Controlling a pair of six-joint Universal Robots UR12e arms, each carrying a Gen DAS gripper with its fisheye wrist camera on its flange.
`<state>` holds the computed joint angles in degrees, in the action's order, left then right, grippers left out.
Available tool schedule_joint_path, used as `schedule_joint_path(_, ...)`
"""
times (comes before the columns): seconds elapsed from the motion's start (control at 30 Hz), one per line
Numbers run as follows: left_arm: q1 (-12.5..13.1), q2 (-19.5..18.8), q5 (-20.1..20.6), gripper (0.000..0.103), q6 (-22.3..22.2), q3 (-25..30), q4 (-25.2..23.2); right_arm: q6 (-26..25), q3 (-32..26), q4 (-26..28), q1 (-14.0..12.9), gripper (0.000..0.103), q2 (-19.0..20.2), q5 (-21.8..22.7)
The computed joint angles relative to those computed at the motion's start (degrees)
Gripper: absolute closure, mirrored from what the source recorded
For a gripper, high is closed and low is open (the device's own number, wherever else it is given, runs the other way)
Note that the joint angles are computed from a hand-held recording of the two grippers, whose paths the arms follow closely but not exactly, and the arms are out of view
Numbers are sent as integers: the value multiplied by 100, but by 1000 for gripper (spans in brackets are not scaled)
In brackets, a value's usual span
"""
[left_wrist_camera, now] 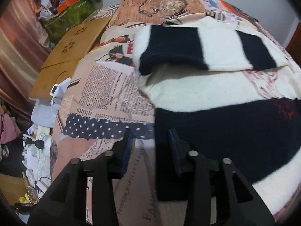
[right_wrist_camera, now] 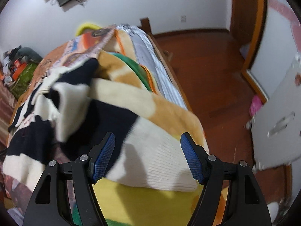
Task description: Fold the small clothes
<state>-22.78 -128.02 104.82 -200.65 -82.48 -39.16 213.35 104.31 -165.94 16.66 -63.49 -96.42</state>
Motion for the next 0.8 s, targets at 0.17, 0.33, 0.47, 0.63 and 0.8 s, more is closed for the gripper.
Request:
schedule_joint_path(0.17, -144, 20, 288, 21, 217, 86, 290, 444, 92, -257, -170, 34, 134, 868)
schedule_joint_path(0.33, -218, -30, 219, 13, 374, 286, 354, 417, -57, -385, -60, 44, 278, 625)
schedule_joint_path(0.47, -271, -125, 241, 13, 494, 464, 355, 284, -22, -508, -39, 78, 239, 504)
schedule_joint_path(0.63, -246, -220, -36, 13, 354, 595, 398, 132, -93, -441, -46, 94, 185, 382)
schedule_joint_path(0.8, -255, -296, -34, 13, 476, 711, 430, -18, -200, -621, -35, 95, 109, 93)
